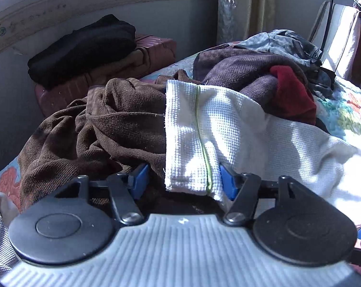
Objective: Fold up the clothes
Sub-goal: 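Grasp the sleeve cuff with the left tool and lift it, then carry the held sleeve across the sleeper body and release it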
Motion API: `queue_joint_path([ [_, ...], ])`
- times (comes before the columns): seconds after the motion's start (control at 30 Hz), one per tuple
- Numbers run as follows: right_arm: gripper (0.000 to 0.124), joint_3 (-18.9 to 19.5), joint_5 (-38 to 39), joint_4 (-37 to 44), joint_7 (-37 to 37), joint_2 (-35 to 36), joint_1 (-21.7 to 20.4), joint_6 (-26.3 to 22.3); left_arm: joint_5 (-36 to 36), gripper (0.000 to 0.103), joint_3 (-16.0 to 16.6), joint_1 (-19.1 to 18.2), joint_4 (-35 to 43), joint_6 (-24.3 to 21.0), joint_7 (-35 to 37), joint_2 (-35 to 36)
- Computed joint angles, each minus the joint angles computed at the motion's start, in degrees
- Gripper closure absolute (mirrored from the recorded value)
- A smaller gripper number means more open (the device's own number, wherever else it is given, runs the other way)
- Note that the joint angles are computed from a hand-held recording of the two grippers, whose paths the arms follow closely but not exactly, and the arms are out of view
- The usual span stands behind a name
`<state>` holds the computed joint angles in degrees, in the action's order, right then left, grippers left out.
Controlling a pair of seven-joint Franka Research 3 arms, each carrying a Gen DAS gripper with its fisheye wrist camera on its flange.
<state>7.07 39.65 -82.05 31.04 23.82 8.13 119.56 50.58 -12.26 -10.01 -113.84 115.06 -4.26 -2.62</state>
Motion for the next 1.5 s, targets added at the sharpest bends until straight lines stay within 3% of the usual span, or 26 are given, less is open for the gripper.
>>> queue_joint_path([
  [0.07, 0.072, 0.47, 0.46, 1.76, 0.91, 1.79, 0.49, 0.11, 0.96, 0.069, -0.32, -0.32, 0.34, -0.97, 0.18, 0.5],
  [0.17, 0.072, 1.1, 0.78, 2.11, 0.77, 2.57, 1.13, 1.73, 2.04, 0.071, -0.8, -0.83, 0.62, -3.08, 1.21, -0.39],
  [0.3, 0.072, 1.26, 0.63, 1.98, 1.09, 2.63, 1.22, 2.01, 5.37, 0.073, -2.12, -2.96, 5.43, -9.48, 3.91, 2.54],
  [0.37, 0.072, 0.96, 0.35, 1.34, 1.33, 2.11, 1.02, 2.16, 7.12, 0.073, -2.14, -4.04, 6.84, -10.11, 4.17, 3.59],
  [0.57, 0.072, -0.03, 0.05, -1.1, 2.65, -0.06, 0.12, 3.69, 11.81, 0.083, -0.66, -3.49, 2.71, 8.28, -1.88, 1.88],
  [0.7, 0.072, -0.64, 1.24, -4.31, 0.54, -2.52, -1.35, 5.65, 13.86, 0.085, -0.48, -3.36, 4.74, 19.65, -3.66, 4.59],
  [0.83, 0.072, -2.39, 2.75, -5.76, 2.15, -3.76, -3.58, 5.25, 15.61, 0.085, -0.19, -5.08, 10.45, 27.89, -2.55, 10.1],
  [0.93, 0.072, -5.56, -3.6, -6.9, 10.98, -4.47, -2.87, 9.29, 14.6, 0.085, 0.8, -7.14, 14.91, 32.36, -1.58, 14.68],
  [1.0, 0.072, -5.81, -4.05, -8.18, 10.98, -4.85, -4.3, 11.82, 13.21, 0.085, 1.54, -8.46, 17.65, 35.44, -1.18, 17.72],
  [1.13, 0.072, -5.27, -1.88, -9.54, 7.98, -5.37, -7.22, 13.34, 11.07, 0.085, 3.13, -11.53, 22.37, 38.07, 0.43, 22.8],
  [1.27, 0.072, -5.67, -0.78, -8.86, 10.74, -5.07, -8.34, 14.51, 8.88, 0.085, 5.31, -14.2, 24.89, 38.77, 1.31, 25.77],
  [1.43, 0.072, -7.32, -5.74, -3.94, 22.8, -0.77, -8.38, 13.02, 6.9, 0.085, 7.69, -16.26, 27.01, 37.51, 1.35, 27.45],
  [1.5, 0.072, -6.92, -6.02, -3.97, 23.9, -0.28, -9.41, 11.6, 8.0, 0.085, 8.53, -17.57, 28.46, 35.73, 1.96, 27.77],
])
